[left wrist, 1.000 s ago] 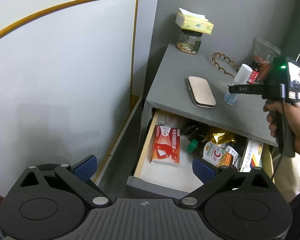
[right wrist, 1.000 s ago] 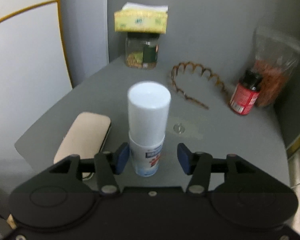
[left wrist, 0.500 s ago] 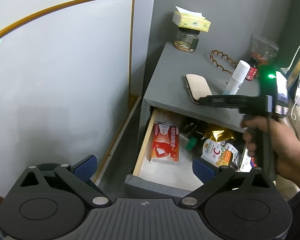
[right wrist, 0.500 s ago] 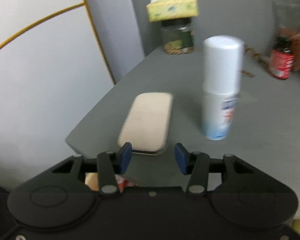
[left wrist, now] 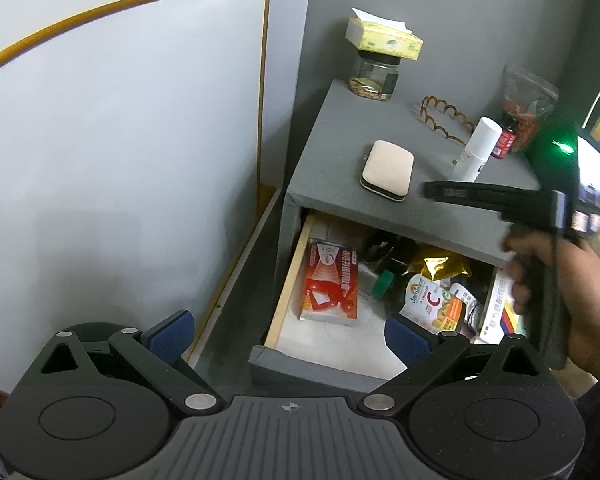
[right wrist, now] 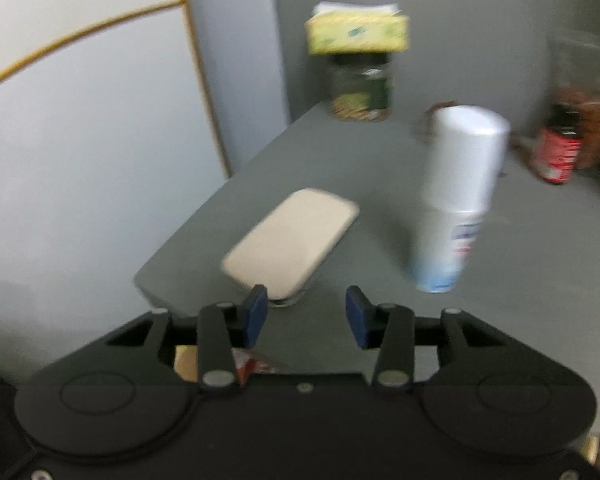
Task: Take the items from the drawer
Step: 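Lift the white spray bottle onto the nightstand top and open the right gripper, then reach the right gripper into the drawer and grasp the silver-lidded glass pill jar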
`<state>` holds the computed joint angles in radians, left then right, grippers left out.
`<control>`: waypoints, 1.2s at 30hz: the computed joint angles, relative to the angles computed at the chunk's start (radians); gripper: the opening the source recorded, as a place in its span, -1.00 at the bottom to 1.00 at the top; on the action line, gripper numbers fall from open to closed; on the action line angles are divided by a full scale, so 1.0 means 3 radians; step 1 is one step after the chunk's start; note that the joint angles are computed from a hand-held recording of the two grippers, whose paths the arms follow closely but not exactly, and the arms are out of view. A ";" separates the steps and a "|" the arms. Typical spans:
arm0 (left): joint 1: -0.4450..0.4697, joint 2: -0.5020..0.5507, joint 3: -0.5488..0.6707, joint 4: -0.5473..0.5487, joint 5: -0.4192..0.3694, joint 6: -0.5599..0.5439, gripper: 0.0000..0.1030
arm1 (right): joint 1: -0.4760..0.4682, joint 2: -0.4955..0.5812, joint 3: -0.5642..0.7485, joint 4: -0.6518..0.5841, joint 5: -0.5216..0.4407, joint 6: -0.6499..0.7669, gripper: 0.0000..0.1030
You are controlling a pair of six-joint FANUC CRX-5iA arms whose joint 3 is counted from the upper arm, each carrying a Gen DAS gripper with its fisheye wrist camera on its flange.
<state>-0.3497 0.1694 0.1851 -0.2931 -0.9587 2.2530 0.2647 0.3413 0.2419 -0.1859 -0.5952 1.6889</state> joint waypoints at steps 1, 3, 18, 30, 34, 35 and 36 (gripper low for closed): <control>0.0001 0.0000 0.0001 0.0005 0.0003 -0.0005 0.95 | 0.0010 0.0000 -0.0068 0.0203 0.0115 -0.0204 -0.13; 0.0003 -0.0003 -0.0003 0.0014 0.0019 -0.0023 0.95 | 0.0022 0.0007 -0.0219 0.0671 0.0342 -0.0679 0.00; -0.0052 0.0027 0.0055 -0.0090 -0.0061 0.0017 0.95 | -0.0013 0.0450 0.0296 0.0611 0.0105 -0.0226 -0.30; -0.0035 0.0011 0.0033 -0.0063 -0.0030 0.0046 0.95 | -0.0636 -0.0046 0.0343 -0.0909 -0.1069 0.1221 0.09; -0.0039 0.0023 0.0036 -0.0032 -0.0024 0.0005 0.95 | -0.0704 0.0013 0.0488 -0.0731 -0.1644 0.1399 0.02; -0.0044 0.0026 0.0040 -0.0032 -0.0026 -0.0008 0.95 | -0.0667 0.0047 0.0487 -0.0536 -0.1725 0.1390 -0.01; -0.0044 0.0028 0.0042 -0.0031 -0.0028 -0.0010 0.95 | -0.0632 0.0082 0.0484 -0.0347 -0.1804 0.1386 -0.01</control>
<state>-0.3630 0.1778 0.1977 -0.3025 -0.9670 2.2501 0.0751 0.3660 0.3872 -0.2900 -1.1364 2.1048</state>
